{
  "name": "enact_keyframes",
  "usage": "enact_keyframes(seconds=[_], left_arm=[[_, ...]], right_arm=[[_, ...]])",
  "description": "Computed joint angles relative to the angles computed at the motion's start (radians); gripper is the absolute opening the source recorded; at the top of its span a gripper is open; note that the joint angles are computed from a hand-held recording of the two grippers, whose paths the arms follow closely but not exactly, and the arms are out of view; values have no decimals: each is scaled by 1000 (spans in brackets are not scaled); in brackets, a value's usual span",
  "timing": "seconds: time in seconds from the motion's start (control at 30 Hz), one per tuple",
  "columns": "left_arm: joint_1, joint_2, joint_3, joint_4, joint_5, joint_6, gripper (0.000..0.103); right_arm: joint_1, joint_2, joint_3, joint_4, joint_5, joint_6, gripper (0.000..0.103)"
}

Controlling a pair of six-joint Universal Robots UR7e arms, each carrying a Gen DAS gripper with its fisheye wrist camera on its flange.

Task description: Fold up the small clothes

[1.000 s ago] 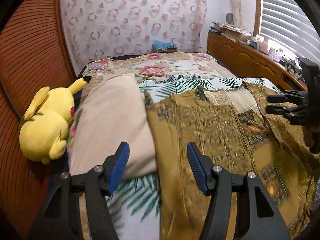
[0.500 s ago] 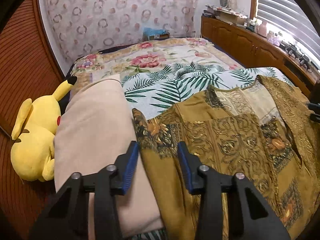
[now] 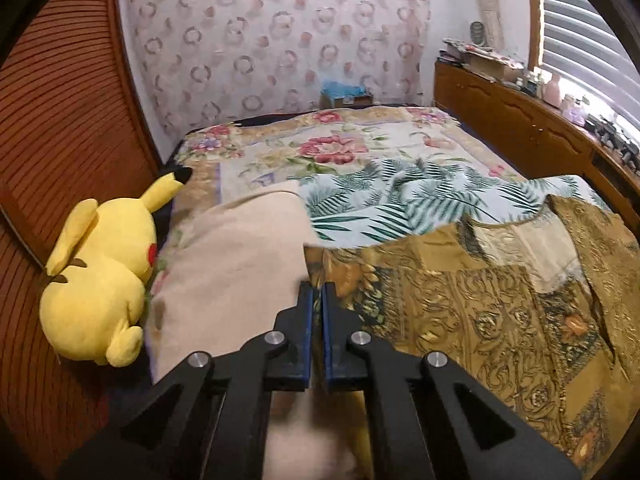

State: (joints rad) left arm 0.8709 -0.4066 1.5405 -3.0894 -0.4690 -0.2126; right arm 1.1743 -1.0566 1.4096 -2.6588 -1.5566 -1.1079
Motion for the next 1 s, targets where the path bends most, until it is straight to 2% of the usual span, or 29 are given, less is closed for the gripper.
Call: enact_keyframes(seconds=[0.17,0.4,0.6,0.8,1.0], left_arm=[[-7,-9,15,-3,0,-15,2],[-84,-31,93,-50,9,-21,9],[-151,-28,150,-52,-28,-64,20],[-187,13,154,-4,-70,-135,22],[-195,51,138,66,-126,-217,22]], right_arm=[[-11,-18,10,-15,13,8,51],[-25,-52,33,-69,31,10,51],[-45,-73,47,-120,34,8,51],[-78,-81,39,-118,28,25,51],[-101,-75,23,-80,11,44,51]])
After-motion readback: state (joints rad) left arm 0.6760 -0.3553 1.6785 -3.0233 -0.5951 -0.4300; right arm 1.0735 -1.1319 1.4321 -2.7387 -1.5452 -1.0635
